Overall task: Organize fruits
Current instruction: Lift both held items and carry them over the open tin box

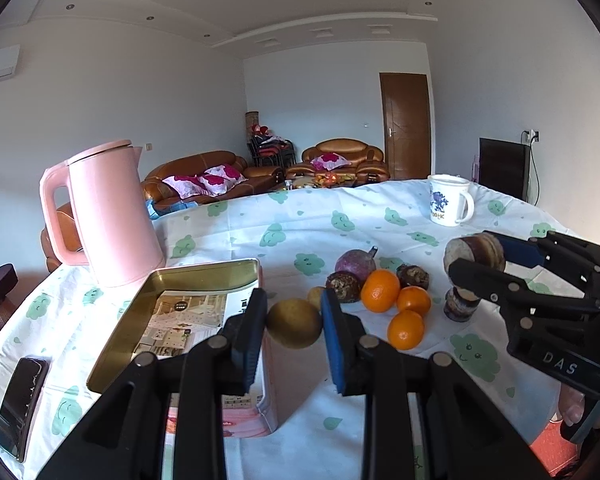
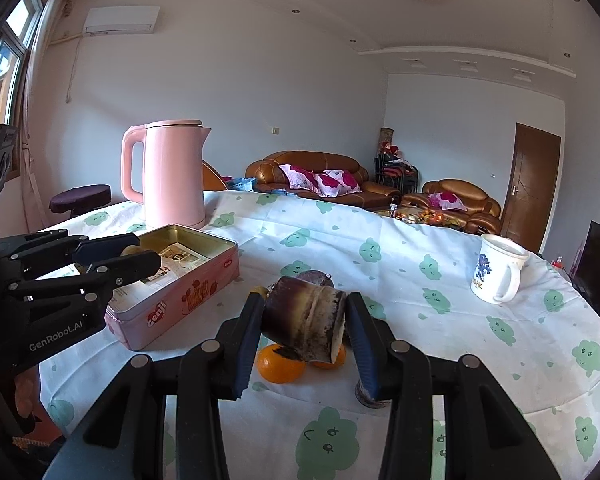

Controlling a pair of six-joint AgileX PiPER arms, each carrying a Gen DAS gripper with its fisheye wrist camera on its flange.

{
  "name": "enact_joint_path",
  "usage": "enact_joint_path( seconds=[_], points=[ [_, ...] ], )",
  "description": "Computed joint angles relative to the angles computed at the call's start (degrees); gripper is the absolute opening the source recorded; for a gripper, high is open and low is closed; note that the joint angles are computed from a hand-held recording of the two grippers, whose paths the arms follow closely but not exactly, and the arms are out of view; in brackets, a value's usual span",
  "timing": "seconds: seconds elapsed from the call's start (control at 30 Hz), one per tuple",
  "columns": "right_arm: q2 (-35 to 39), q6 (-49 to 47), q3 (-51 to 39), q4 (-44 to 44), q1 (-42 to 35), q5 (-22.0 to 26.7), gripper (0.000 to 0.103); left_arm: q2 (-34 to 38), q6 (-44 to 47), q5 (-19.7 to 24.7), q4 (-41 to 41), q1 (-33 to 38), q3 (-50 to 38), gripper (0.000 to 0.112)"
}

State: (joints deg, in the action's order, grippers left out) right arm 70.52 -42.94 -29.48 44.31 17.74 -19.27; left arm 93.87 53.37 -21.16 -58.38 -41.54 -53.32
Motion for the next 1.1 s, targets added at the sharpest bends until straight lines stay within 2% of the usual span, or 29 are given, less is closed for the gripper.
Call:
enact_joint_path(
  seconds=[0.8, 1.1],
  points=[
    [5.4, -10.6, -9.9, 4.8, 3.9, 1.6, 0.044, 0.4, 1.4, 1.8, -1.0, 5.8, -2.6, 0.029],
    [8.8, -8.0, -16.1, 0.8, 2.5, 6.2, 0.044, 1.2, 5.6, 3.0, -4.9, 8.4, -4.7, 0.029]
  ],
)
